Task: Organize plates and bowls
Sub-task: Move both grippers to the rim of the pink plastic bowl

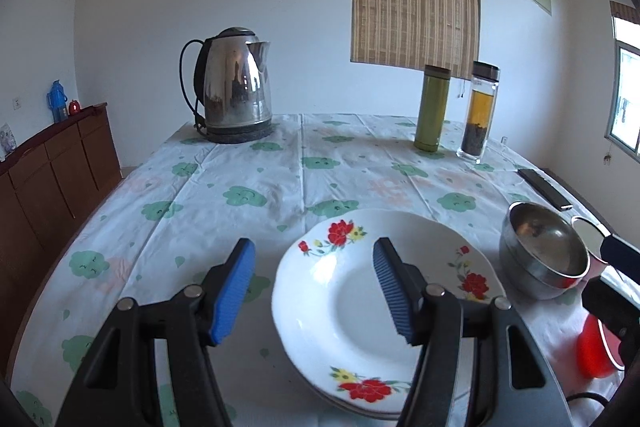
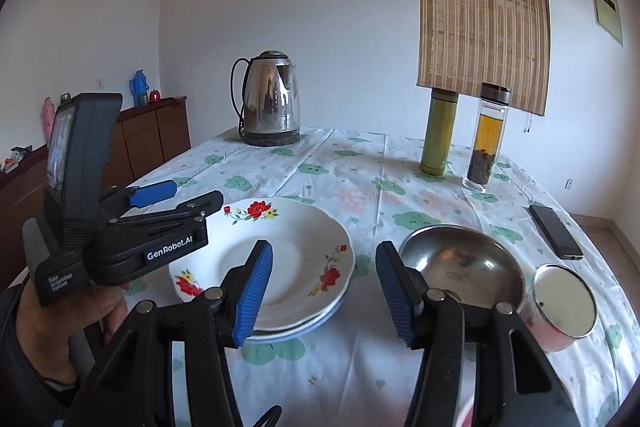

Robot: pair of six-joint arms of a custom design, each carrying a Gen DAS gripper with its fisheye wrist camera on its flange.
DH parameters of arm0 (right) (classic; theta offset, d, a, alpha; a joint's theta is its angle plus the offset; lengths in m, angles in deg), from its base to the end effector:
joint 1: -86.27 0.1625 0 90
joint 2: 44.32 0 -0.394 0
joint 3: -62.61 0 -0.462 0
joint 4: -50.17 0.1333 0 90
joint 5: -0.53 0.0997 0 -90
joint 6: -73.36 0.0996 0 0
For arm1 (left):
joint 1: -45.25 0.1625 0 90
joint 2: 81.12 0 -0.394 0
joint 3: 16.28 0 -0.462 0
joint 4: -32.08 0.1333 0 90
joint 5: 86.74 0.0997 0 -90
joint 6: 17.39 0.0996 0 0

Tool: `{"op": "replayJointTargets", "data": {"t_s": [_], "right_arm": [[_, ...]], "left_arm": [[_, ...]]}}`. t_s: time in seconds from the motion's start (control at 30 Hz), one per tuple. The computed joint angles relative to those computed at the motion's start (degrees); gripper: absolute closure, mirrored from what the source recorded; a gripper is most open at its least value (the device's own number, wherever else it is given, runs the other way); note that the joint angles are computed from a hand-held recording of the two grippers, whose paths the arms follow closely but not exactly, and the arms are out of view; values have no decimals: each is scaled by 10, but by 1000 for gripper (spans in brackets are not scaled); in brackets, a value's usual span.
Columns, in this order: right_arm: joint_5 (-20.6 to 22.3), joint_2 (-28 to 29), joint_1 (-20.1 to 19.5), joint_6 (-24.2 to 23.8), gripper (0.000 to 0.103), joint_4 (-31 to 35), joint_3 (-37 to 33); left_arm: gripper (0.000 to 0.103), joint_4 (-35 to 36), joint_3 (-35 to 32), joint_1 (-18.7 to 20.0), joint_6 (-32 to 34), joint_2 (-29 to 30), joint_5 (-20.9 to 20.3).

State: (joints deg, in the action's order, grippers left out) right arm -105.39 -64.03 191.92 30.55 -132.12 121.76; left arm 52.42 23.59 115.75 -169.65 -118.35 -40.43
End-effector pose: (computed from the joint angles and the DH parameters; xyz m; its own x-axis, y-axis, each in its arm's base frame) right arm 0.3352 -0.8036 0.0235 -0.6119 -0.4310 0.6632 -0.7889 0.3934 -0.4722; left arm -0.0774 -0.8240 0.2597 -0.7305 -0.1456 -0.6672 0.5314 0.4924 -0.6893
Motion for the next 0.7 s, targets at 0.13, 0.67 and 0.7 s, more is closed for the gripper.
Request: {"op": "replayJointTargets", "data": {"t_s": [0.13,0.67,0.7], "right_arm": [[-8,-62,-8,-3,47,-36,81],[-75,-171,-66,19,53,-110,203],[-75,-173,-68,21,55,-107,205]], "left_arm": [[41,14,41,-22,-17,-19,9],[41,153,39,-84,-85,41,85],[41,161,34,-85,-89,46,87]]}}
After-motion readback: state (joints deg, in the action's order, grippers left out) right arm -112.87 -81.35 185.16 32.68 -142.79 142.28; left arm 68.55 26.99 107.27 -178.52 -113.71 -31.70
